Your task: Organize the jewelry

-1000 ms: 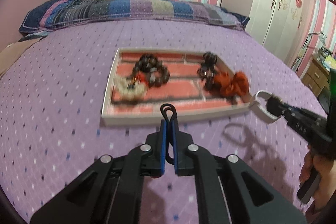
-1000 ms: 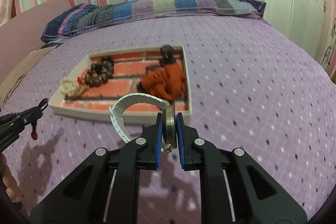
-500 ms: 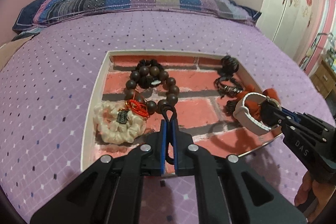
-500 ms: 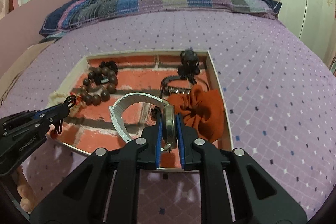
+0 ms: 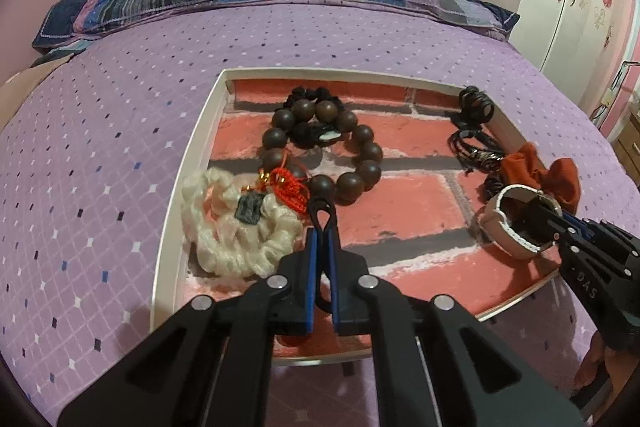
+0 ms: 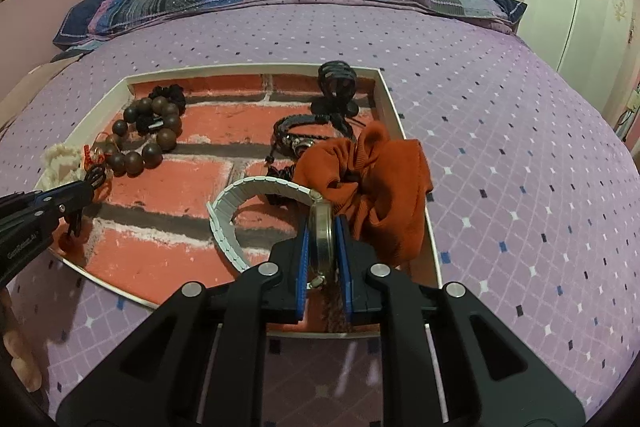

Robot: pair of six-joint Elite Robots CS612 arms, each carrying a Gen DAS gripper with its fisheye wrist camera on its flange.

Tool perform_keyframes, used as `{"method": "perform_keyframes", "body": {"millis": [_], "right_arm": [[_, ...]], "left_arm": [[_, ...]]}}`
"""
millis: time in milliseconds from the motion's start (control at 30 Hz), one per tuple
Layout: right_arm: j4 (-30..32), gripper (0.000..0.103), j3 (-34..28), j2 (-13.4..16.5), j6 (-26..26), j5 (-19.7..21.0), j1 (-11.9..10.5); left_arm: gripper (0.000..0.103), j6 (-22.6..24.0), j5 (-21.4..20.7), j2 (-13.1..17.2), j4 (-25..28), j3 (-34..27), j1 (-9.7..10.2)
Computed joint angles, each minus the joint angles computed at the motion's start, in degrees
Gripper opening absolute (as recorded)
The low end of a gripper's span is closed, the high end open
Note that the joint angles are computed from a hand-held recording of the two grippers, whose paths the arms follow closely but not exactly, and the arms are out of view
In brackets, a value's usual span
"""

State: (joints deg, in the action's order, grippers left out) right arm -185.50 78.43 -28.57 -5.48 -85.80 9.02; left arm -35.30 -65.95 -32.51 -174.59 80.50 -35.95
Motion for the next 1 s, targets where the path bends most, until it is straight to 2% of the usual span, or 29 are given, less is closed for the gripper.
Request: {"method": "perform_keyframes", "body": {"millis": [267,333,567,633,667,700,767,800,833,900,933,1000], "right_arm": [[0.1,0.016,0.5,-0.2,0.4,1.1,-0.2],[-0.3,0.030,0.8,-0.4,0.6,1.7,-0.3],[-4.5,0.056,4.1,-2.4,0.4,4.3,-1.0],[-6.5,0.072,5.5,-3.2,0.9,4.7,-1.3],[-7.4,0.076,6.1,-3.7,1.0,4.7,-1.5],[-8.4,0.082,7.0,-4.2,1.0,5.0,-1.7],[-10.0,0.089,8.7,-5.3,0.9,5.4,-2.0],[-11.0,0.096,9.8,-5.9,0.8,5.7,-2.2],[-12.1,0.099,10.7,-6.4,0.9,5.9,-2.3],[-14.2,0.099,12.9,-7.4,0.7,6.0,-2.5],[-15.0,0.099,14.2,-8.1,0.5,6.1,-2.7],[-17.0,0.099,16.6,-9.1,0.4,6.2,-2.8]], "left_arm": [[0.008,-1.3,-0.5,-0.1,1.2,0.3,0.15],[0.008,-1.5,-0.7,-0.3,1.4,0.5,0.07],[0.010,-1.0,-0.4,-2.1,-0.4,2.8,-0.80],[0.023,-0.8,0.0,-3.1,-1.7,4.2,-1.19],[0.039,-0.7,0.7,-3.6,-2.2,4.9,-1.46],[0.049,-0.6,2.1,-4.4,-3.5,6.1,-1.94],[0.053,-0.5,2.9,-5.6,-5.5,8.0,-2.56],[0.057,-0.7,3.0,-6.1,-6.1,8.7,-2.74],[0.059,-1.0,3.2,-6.9,-6.9,10.0,-3.10],[0.072,-1.3,4.8,-8.1,-8.5,12.2,-3.94],[0.074,-1.5,5.9,-8.9,-9.6,13.6,-4.56],[0.086,-2.4,8.3,-10.3,-10.8,16.2,-5.91]]}}
